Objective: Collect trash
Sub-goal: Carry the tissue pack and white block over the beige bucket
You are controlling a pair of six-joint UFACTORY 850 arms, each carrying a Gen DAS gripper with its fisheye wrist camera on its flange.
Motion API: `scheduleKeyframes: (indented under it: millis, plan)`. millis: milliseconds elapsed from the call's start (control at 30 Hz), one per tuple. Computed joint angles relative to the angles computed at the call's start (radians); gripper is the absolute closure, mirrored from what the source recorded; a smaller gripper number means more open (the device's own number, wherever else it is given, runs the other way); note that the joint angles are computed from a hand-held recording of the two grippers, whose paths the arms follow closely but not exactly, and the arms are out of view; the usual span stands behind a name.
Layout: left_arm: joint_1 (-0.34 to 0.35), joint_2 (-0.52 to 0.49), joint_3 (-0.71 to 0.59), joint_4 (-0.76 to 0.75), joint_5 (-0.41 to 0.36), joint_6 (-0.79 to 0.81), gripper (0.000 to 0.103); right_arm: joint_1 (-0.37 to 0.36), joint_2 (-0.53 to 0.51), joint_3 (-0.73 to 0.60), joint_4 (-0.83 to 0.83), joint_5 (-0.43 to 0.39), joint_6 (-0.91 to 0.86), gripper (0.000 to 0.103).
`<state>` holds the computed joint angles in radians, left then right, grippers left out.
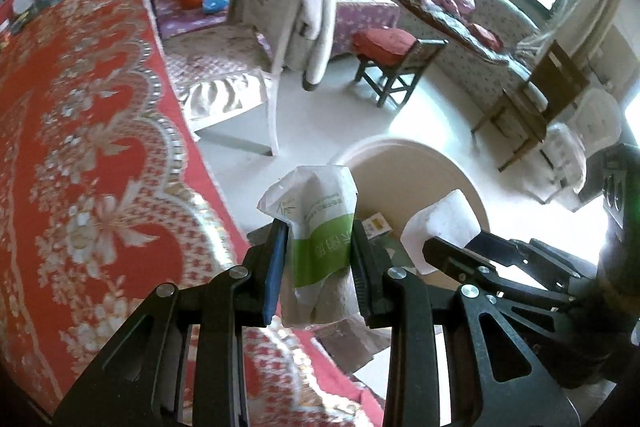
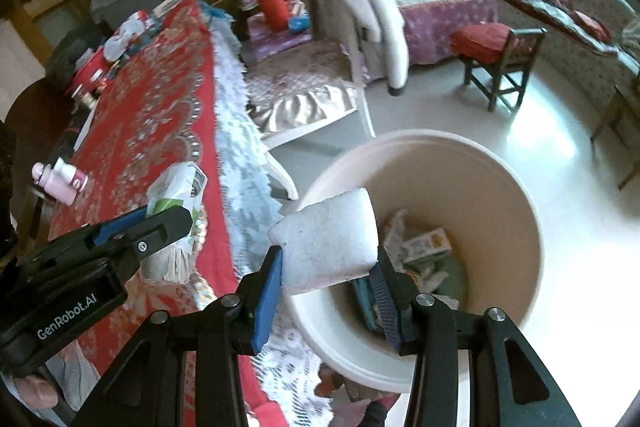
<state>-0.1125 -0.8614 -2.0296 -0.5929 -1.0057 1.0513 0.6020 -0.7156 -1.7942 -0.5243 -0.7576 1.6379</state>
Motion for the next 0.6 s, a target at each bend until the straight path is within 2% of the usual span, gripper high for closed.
scheduleKeyframes:
  millis: [200,600]
  plan:
    - [-0.026,0.016,0.044,0.01,0.015,0.005,0.075,-0.001,0.051,0.09,-0.006,0.02,0.048,0.06]
    - [-0.054,0.019,0.084,0.047,0.041,-0.014,0.075,-0.005,0.099,0.185,0.005,0.057,0.087,0.06]
